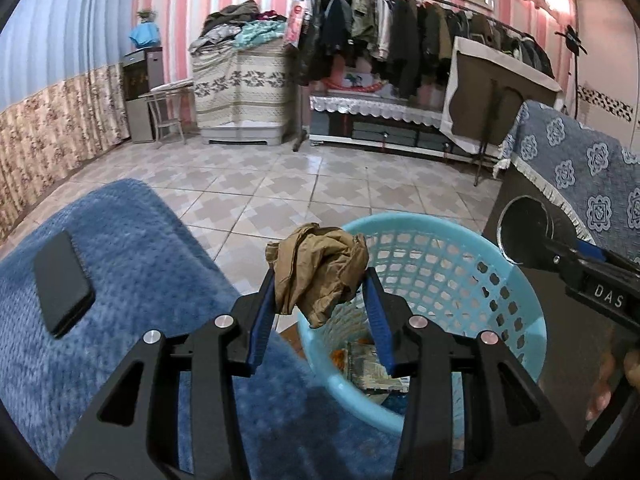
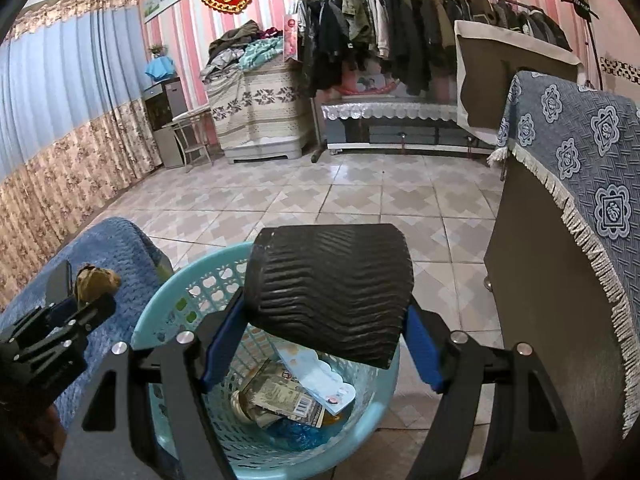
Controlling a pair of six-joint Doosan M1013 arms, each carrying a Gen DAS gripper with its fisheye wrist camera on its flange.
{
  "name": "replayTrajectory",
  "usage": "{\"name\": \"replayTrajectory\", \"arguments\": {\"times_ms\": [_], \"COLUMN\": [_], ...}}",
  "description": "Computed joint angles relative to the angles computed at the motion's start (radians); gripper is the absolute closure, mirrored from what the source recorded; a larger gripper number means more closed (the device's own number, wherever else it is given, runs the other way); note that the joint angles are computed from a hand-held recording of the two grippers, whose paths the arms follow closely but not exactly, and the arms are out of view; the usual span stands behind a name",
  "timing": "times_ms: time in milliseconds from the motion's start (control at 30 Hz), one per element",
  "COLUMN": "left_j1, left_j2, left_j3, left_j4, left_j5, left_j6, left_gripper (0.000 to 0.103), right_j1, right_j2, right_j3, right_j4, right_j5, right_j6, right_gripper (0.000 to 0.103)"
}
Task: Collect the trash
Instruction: 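Carry the brown cloth and the black cylinder over the basket, then open the left gripper over the basket while the right gripper opens after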
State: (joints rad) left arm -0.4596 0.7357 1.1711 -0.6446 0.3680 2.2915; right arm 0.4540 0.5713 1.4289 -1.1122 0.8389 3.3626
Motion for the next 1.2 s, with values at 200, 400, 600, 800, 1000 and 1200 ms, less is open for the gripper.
{"name": "replayTrajectory", "arguments": {"times_ms": [200, 400, 600, 800, 1000, 1200], "left_j1": [-0.014, -0.037, -0.044, -0.039, -0.017, 0.010], "left_j2": [0.029, 0.032, 0.042, 0.039, 0.011, -0.026], "left_j3": [-0.052, -0.051, -0.066, -0.060, -0.035, 0.008], "left_j4": [0.004, 0.011, 0.041, 0.074, 0.132, 0.290], "left_j5": [0.057, 0.033, 0.033, 0.005, -0.057, -0.123], "left_j6": [0.017, 0.075, 0.049, -0.010, -0.130, -0.338], "left_gripper": [0.061, 0.060, 0.054, 0.022, 0.006, 0.005], "right_j1": [-0.004, -0.006, -0.005, -0.006, -0.005, -0.003], "right_j2": [0.004, 0.001, 0.001, 0.000, 0.009, 0.031], "right_j3": [-0.005, 0.005, 0.007, 0.007, -0.007, -0.035], "right_j4": [0.014, 0.016, 0.017, 0.020, 0.031, 0.046], "right_j5": [0.008, 0.017, 0.017, 0.012, 0.003, -0.020], "right_j6": [-0.008, 0.013, 0.015, 0.011, -0.010, -0.040], "right_gripper": [0.031, 0.031, 0.031, 0.031, 0.031, 0.031]}}
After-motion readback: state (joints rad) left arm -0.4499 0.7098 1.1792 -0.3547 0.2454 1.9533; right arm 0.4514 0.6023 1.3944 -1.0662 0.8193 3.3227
